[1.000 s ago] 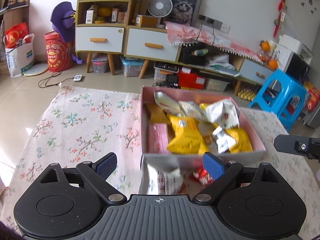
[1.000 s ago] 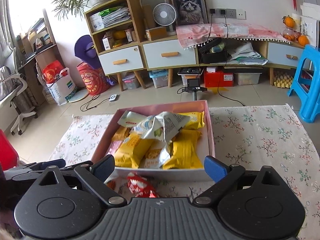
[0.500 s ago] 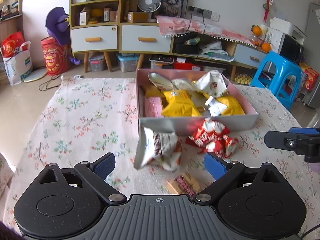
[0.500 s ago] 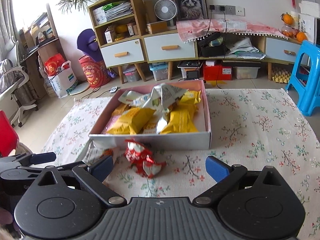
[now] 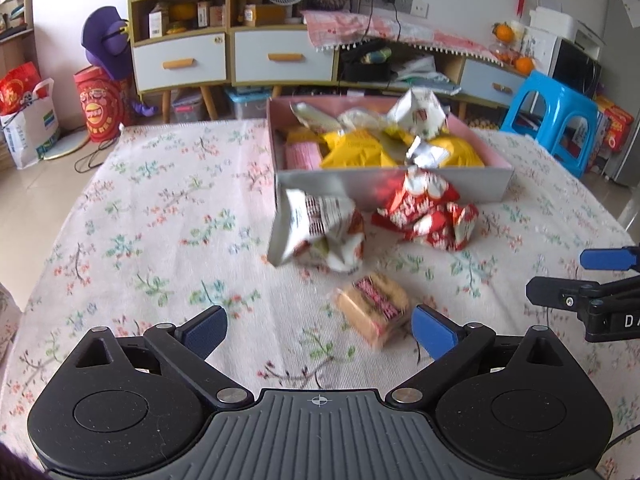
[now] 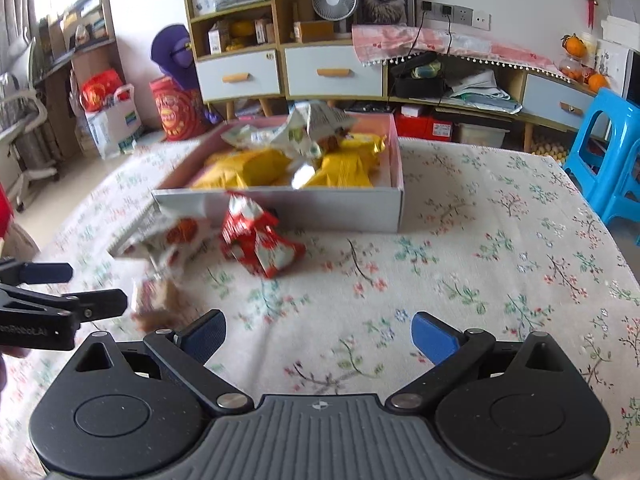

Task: Organize snacks
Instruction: 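Withdraw both tools from the box toward the remaining loose snacks, then grasp the square pastry cake with the left tool while the right tool grasps a red-white packet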

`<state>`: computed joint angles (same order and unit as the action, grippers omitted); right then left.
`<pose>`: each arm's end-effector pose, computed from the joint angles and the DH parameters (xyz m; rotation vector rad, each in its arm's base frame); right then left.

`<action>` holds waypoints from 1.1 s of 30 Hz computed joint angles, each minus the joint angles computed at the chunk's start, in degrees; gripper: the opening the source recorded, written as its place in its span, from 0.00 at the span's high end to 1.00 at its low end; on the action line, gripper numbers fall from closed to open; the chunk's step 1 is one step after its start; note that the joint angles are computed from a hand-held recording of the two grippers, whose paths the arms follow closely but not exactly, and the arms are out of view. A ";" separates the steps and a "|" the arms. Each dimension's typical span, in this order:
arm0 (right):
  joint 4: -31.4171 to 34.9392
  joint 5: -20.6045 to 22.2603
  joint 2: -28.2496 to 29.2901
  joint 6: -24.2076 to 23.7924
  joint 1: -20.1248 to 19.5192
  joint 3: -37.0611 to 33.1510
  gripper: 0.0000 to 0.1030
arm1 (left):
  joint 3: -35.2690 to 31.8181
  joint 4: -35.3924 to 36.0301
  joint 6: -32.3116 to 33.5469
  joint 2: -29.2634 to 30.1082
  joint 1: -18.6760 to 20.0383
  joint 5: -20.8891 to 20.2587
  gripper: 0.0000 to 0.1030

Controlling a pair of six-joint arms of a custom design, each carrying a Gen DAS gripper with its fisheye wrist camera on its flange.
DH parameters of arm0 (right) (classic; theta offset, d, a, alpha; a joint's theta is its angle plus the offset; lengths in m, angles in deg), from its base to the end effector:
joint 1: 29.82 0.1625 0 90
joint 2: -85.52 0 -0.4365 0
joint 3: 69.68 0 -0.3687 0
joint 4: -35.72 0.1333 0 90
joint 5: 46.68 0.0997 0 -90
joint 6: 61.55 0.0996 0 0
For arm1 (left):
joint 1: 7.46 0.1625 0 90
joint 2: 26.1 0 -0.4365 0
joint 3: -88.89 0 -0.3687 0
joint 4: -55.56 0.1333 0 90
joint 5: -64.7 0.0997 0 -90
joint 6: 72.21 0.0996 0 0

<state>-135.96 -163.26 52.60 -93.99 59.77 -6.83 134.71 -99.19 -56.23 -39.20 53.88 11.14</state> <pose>0.0829 -0.8182 0.2389 0.3818 -2.2866 0.9177 -0.2447 -0.8490 0.0471 0.7195 2.3647 -0.7914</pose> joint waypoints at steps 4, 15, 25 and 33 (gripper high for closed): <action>-0.85 -1.29 0.63 -1.49 -0.06 -0.10 0.11 | -0.13 1.16 -1.10 0.78 -0.22 0.74 0.03; -0.33 -3.13 2.43 -4.14 -0.40 -2.40 0.11 | -8.14 5.73 -10.19 5.48 -0.37 1.70 0.04; 2.17 -3.21 4.43 -3.56 -0.65 -6.21 0.11 | -9.31 3.43 -8.25 6.61 -0.68 2.22 0.35; 4.96 -1.74 7.33 -3.28 -0.65 -11.45 0.11 | -6.89 1.63 -4.16 5.02 -0.45 1.11 0.56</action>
